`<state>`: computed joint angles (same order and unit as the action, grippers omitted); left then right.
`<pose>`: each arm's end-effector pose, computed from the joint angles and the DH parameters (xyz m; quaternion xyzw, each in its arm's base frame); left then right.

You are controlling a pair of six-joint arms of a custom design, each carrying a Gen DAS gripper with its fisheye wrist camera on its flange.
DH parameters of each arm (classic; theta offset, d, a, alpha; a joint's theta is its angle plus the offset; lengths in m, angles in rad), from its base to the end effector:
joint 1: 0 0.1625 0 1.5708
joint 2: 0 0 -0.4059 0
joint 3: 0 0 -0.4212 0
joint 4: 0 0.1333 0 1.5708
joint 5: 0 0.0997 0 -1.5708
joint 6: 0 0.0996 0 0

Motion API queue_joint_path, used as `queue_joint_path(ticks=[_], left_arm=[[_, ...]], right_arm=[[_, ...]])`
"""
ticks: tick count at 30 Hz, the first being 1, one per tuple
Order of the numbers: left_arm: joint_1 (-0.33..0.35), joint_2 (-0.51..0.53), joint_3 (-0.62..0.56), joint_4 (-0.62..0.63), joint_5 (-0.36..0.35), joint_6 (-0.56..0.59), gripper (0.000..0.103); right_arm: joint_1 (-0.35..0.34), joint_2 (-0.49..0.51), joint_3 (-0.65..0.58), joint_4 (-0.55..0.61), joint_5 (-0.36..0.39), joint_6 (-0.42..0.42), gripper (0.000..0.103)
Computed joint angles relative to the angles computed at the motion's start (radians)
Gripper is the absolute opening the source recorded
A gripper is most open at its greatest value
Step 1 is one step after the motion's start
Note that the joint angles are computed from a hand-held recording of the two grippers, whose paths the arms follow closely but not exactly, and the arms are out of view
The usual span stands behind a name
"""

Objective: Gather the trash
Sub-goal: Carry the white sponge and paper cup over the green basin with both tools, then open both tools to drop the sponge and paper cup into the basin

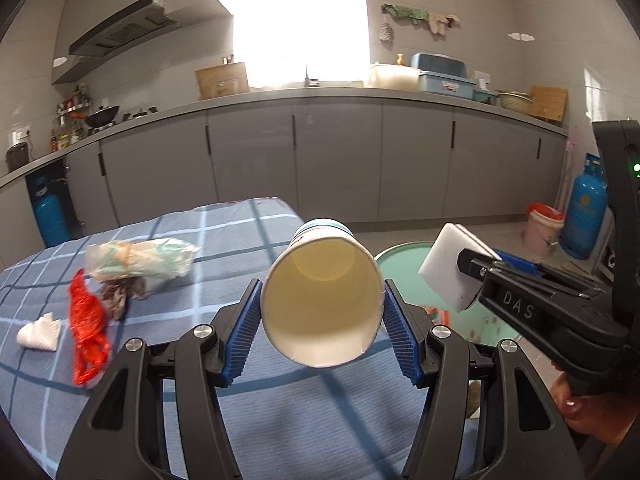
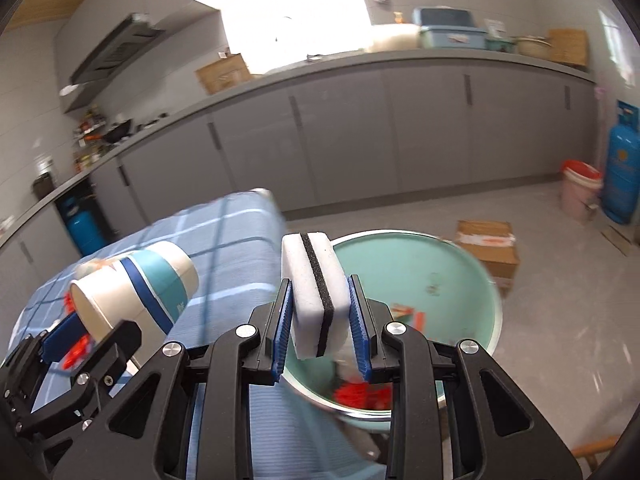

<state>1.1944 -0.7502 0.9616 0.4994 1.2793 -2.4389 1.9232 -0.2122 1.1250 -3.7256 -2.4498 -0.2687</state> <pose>-0.1126 -0.7254 0.2131 0.4101 0.8027 -0.3855 0.1972 0.3108 -0.6813 -0.0114 -0.0108 -0.7765 0.5406 0.3237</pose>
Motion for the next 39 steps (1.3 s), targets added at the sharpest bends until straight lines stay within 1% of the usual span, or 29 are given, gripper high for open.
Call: queue_joint_path(ticks=[4,5,8,10,11,12,15,18,21,25,28,30,32,35,39], left_arm=[[-0.015,0.049,-0.036,0.023,0.018,0.009,0.059],[-0.019,0.063,-0.048,0.028,0.019,0.018,0.059],[-0.023,0.09,-0.066,0.028,0.015,0.042,0.059],[-0.026,0.117,-0.09,0.034,-0.001,0.057,0.059],[-0.027,0.132,-0.108,0.046,-0.006,0.056,0.059],[-0.029,0.163,-0.153,0.081,-0.013,0.049,0.059],[-0.033,0.213,-0.221,0.128,-0.031,0.038,0.06],[-0.033,0.245,-0.262,0.159,-0.037,0.03,0.06],[-0.035,0.264,-0.287,0.176,-0.043,0.028,0.06],[-0.038,0.284,-0.308,0.186,-0.054,0.033,0.06],[-0.036,0.308,-0.343,0.213,-0.064,0.029,0.062],[-0.036,0.307,-0.336,0.201,-0.07,0.034,0.064],[-0.033,0.32,-0.359,0.225,-0.068,0.027,0.065],[-0.033,0.329,-0.375,0.232,-0.067,0.025,0.065],[-0.033,0.338,-0.392,0.245,-0.062,0.023,0.069]], right_arm=[[-0.022,-0.033,0.046,-0.004,-0.02,0.056,0.028],[-0.026,-0.036,0.047,-0.007,-0.03,0.056,0.028],[-0.03,-0.022,0.02,-0.02,-0.078,0.015,0.029],[-0.035,-0.009,-0.005,-0.025,-0.107,-0.019,0.029],[-0.039,-0.005,-0.015,-0.02,-0.116,-0.027,0.029],[-0.044,-0.003,-0.021,-0.012,-0.121,-0.029,0.029],[-0.056,-0.005,-0.021,0.004,-0.125,-0.019,0.029],[-0.064,-0.013,-0.011,0.004,-0.13,-0.003,0.029],[-0.072,-0.031,0.016,0.006,-0.122,0.024,0.029],[-0.078,-0.039,0.029,0.015,-0.133,0.048,0.029],[-0.08,-0.044,0.034,0.032,-0.141,0.071,0.03],[-0.082,-0.045,0.036,0.044,-0.147,0.085,0.03],[-0.083,-0.046,0.038,0.055,-0.152,0.103,0.031],[-0.088,-0.058,0.058,0.063,-0.138,0.139,0.031],[-0.092,-0.065,0.068,0.066,-0.132,0.158,0.032]])
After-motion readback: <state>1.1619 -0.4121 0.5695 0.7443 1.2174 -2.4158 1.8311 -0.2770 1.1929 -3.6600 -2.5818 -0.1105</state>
